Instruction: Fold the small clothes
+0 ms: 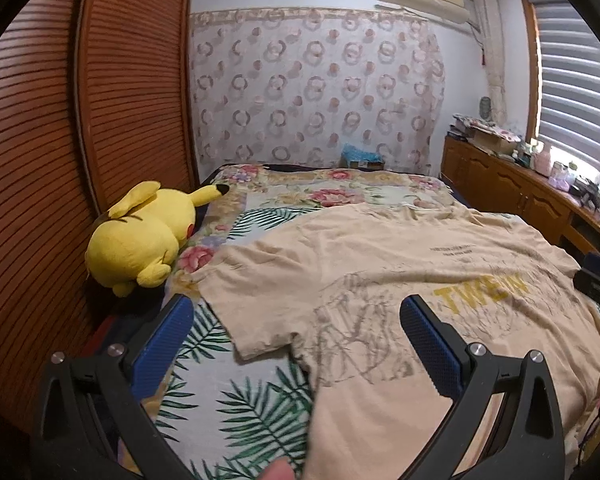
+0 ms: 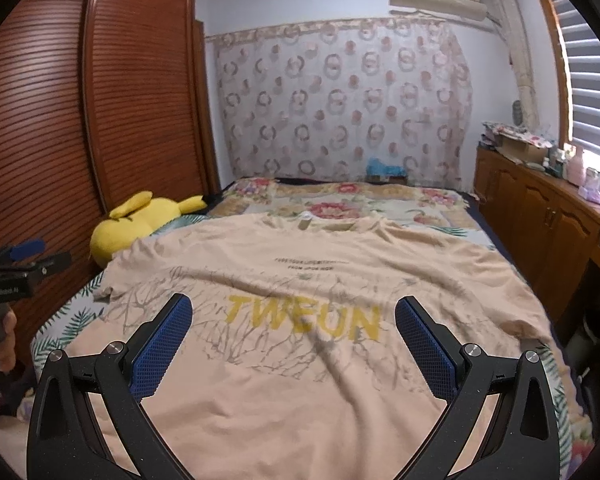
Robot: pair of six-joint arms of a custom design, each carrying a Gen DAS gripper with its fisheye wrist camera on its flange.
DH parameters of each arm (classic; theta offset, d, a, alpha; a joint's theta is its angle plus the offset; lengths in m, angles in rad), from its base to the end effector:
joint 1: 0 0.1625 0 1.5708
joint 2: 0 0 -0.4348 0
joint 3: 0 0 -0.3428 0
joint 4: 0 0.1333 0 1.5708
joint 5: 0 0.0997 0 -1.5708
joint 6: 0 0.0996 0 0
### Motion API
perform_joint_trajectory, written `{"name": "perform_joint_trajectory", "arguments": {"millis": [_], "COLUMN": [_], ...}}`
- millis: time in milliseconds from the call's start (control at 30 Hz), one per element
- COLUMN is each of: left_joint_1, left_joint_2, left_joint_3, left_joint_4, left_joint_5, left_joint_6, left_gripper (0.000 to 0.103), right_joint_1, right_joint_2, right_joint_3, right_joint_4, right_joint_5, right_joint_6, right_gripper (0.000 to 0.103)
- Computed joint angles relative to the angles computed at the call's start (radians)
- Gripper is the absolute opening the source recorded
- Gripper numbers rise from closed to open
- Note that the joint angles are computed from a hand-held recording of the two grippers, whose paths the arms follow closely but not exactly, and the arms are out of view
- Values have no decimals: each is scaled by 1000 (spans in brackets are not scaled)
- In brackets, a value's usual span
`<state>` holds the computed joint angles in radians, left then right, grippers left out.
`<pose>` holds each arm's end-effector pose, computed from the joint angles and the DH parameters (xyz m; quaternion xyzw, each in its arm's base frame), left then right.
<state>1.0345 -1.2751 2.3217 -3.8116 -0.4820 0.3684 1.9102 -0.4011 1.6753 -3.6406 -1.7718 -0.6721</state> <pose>-0.0026 -0.4380 0.3574 0.0473 0.7635 -0.5152 0.3865 0.3200 -0.5657 0.0073 0.4104 -0.8213 0.3648 0.1550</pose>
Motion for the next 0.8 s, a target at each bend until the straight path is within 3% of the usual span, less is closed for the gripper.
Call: {"name": "perform_joint_trajectory", "arguments": {"millis": [400, 800], "left_joint_1": [118, 308], "left_joint_2": [-64, -93], "left_joint_3": [-42, -226], "left_joint_4": [75, 524], "left_joint_5": [-43, -211], "left_joint_6": [57, -84], "left_gripper": [103, 103], "right_joint_1": [30, 57], "right_joint_2": [97, 198], "right_joint_3": [-151, -359], "right_joint_4": [193, 428], "right_joint_5": [13, 11], "right_joint_6": [-57, -64], "right_gripper": [103, 102]}}
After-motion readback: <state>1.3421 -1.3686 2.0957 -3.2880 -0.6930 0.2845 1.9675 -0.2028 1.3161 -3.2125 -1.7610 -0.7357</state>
